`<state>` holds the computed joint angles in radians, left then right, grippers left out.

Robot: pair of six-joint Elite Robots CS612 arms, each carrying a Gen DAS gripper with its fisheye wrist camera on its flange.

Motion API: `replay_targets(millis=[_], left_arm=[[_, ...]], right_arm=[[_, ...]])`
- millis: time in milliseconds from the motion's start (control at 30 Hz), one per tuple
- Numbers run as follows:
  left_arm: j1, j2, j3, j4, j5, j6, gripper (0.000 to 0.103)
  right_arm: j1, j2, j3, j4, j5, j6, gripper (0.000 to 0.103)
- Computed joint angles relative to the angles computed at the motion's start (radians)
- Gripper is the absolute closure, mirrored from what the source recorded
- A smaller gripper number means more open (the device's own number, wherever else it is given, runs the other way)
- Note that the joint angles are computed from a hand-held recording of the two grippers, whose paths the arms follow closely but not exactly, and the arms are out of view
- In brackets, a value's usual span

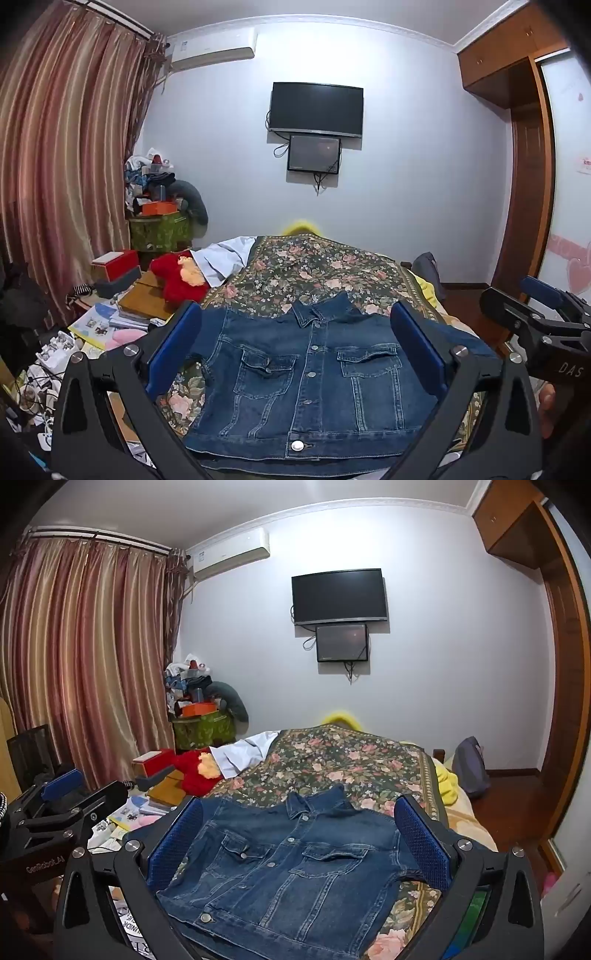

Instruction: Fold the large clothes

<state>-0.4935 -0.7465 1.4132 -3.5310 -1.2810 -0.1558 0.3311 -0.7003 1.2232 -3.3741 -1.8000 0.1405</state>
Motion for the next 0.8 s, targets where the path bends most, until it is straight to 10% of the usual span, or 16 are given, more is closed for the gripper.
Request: replay_targets(millis=[800], left_arm=[[-0.003, 0.004, -0.007, 0.018, 0.031, 0.01, 0.0]], right_arm=[[0.002, 0.002, -0.006, 0.016, -0.001, 0.002, 0.0]])
